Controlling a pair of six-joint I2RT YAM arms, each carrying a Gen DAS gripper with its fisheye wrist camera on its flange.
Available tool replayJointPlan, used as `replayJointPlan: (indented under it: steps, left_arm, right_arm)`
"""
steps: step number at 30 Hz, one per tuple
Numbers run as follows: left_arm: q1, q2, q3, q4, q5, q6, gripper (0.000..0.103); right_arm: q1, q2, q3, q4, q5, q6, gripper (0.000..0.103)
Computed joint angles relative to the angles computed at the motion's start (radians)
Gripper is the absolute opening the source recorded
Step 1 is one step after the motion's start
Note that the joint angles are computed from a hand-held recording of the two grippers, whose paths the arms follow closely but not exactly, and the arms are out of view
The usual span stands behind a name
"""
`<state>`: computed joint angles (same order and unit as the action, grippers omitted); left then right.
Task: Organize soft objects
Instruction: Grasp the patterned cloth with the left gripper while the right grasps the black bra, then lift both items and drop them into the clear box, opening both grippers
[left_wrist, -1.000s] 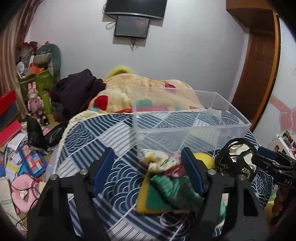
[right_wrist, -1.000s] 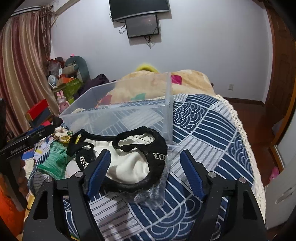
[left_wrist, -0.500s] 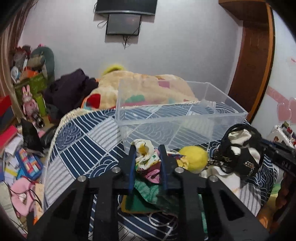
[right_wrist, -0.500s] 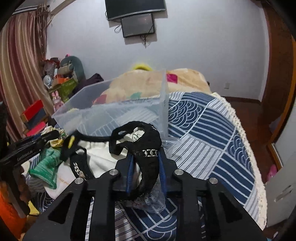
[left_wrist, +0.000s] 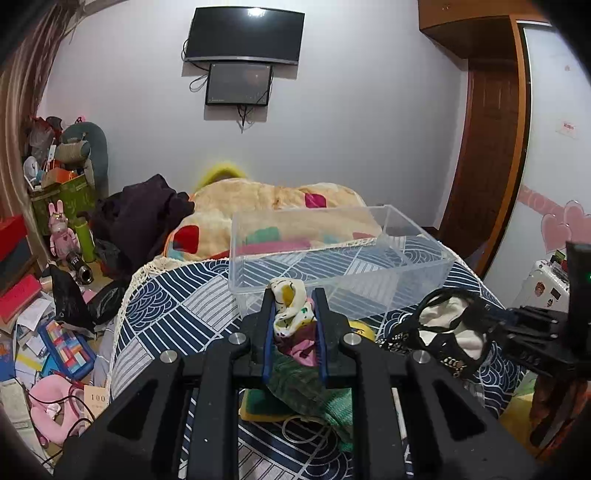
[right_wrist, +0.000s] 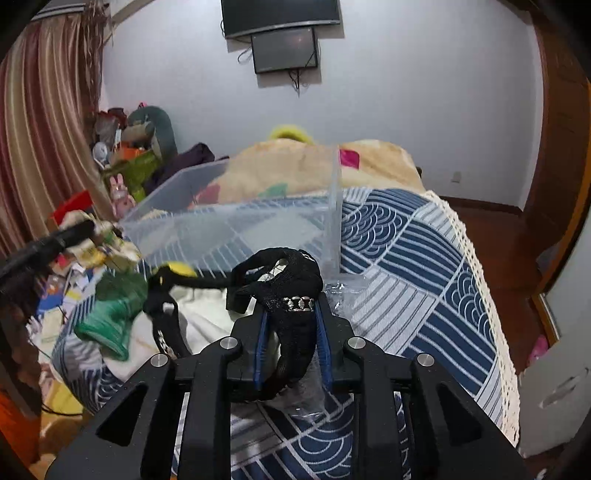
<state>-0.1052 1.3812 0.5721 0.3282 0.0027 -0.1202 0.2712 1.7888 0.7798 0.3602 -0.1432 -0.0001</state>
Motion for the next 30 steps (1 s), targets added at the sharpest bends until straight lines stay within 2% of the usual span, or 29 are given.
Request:
replayJointPlan:
  steps: [2, 5, 8, 11, 14, 23, 26, 30]
  left_arm:
    - [-0.006, -0.017, -0.003, -0.007, -0.006, 0.002, 0.018]
    - [-0.011, -0.035, -0.007, -0.013, -0.011, 0.003, 0.018]
    - [-0.014, -0.042, -0.007, -0.020, -0.010, 0.002, 0.018]
    - [-0.015, -0.043, -0.007, -0.024, -0.012, 0.003, 0.018]
    - [-0.021, -0.048, -0.002, -0.033, -0.020, 0.006, 0.018]
    - [-0.037, -0.046, 0.049, -0.040, -0.044, 0.040, 0.018]
    - [-0.040, -0.019, 0.075, -0.035, -0.042, 0.039, 0.018]
    - [-0.046, 0.019, 0.107, -0.032, -0.050, 0.042, 0.018]
  right_arm:
    - [-0.008, 0.007, 0.004, -0.008, -0.001, 0.000, 0.021]
    - [-0.024, 0.019, 0.005, -0.014, -0.009, 0.013, 0.032]
    - [-0.036, 0.015, -0.014, 0.003, -0.020, 0.021, 0.032]
    - [-0.032, -0.002, -0.035, 0.022, -0.027, 0.007, 0.018]
    - [-0.025, -0.023, -0.050, 0.046, -0.019, 0.012, 0.015]
    - [-0.025, -0.151, -0.090, 0.094, -0.086, 0.019, 0.013]
    - [-0.019, -0.143, -0.059, 0.090, -0.128, 0.016, 0.013]
    - [0.014, -0.059, 0.035, 0.064, -0.138, 0.009, 0.013]
